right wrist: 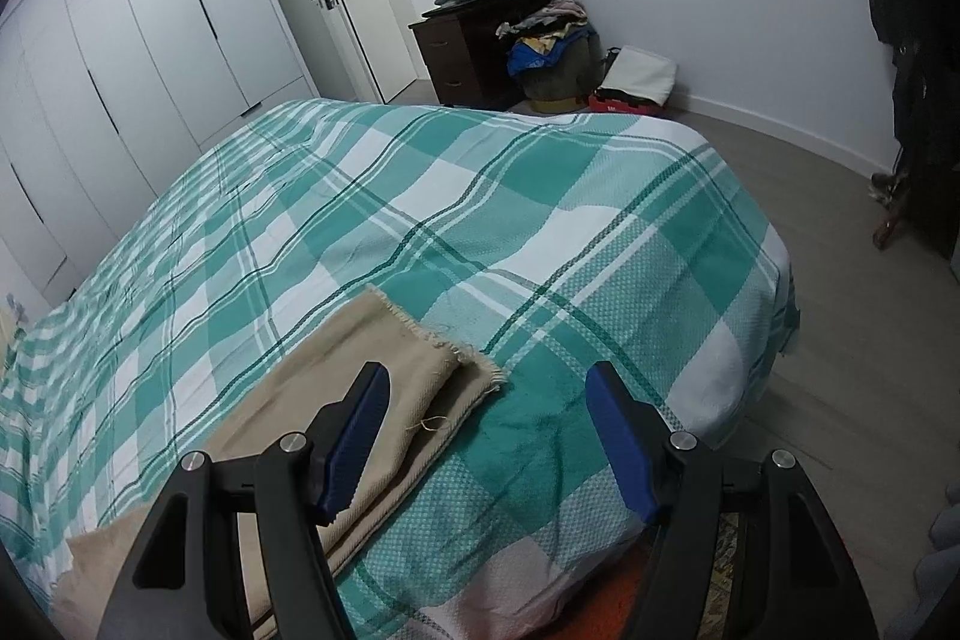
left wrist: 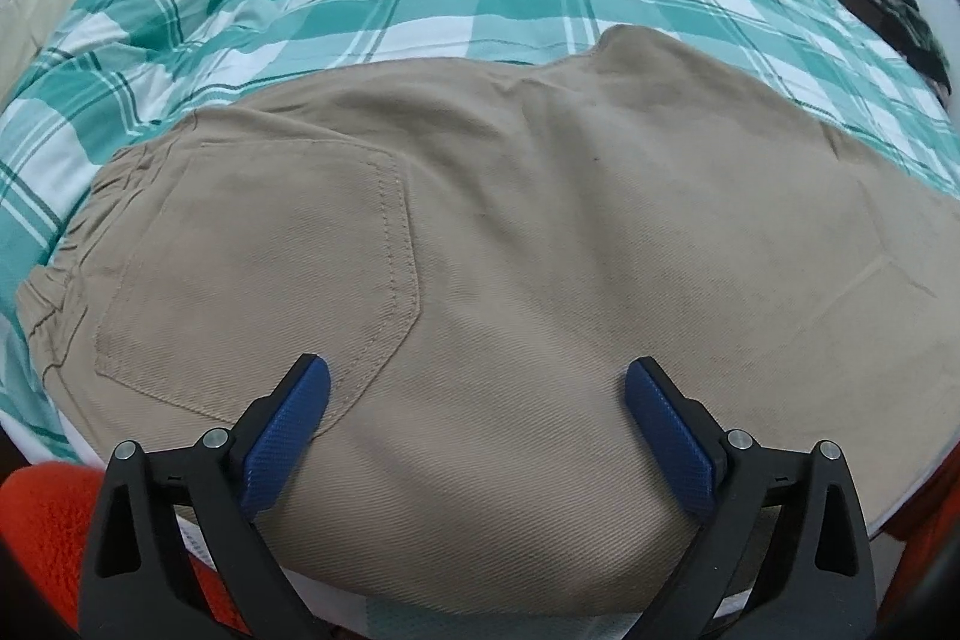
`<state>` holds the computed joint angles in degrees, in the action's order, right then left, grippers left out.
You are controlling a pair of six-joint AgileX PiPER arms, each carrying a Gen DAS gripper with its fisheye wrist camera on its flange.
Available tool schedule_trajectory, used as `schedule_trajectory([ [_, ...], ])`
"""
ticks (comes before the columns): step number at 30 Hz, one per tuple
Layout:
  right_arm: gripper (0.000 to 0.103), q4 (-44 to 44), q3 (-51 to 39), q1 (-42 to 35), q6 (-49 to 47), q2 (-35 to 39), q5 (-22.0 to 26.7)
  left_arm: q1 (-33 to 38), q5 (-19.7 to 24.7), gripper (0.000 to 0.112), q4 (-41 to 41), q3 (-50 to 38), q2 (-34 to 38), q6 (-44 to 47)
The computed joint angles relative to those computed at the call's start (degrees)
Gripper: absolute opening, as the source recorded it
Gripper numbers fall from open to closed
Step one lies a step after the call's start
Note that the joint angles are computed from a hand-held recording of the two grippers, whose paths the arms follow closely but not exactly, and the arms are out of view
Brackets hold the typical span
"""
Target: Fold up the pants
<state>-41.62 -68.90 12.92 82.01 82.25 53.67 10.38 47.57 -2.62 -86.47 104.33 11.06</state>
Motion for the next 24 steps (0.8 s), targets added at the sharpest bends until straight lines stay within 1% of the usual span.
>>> schedule_trajectory([
  [12,0.068,0.17,-0.18,-0.14,-0.40,0.14,-0.17,-0.59,-1.44,0.100,1.36,1.30,-0.45,-0.75],
  [18,0.068,-0.19,-0.31,0.26,0.05,0.39,-0.06,-0.22,-1.52,0.100,0.41,1.52,-0.93,-0.23],
  [22,0.068,-0.36,-0.38,0.38,0.21,0.46,-0.06,0.95,-1.61,0.099,-2.13,2.44,-4.06,-0.65],
  [24,0.068,-0.69,-0.21,0.44,0.00,0.33,-0.27,0.16,-4.26,0.099,-2.39,5.31,-8.16,0.04],
])
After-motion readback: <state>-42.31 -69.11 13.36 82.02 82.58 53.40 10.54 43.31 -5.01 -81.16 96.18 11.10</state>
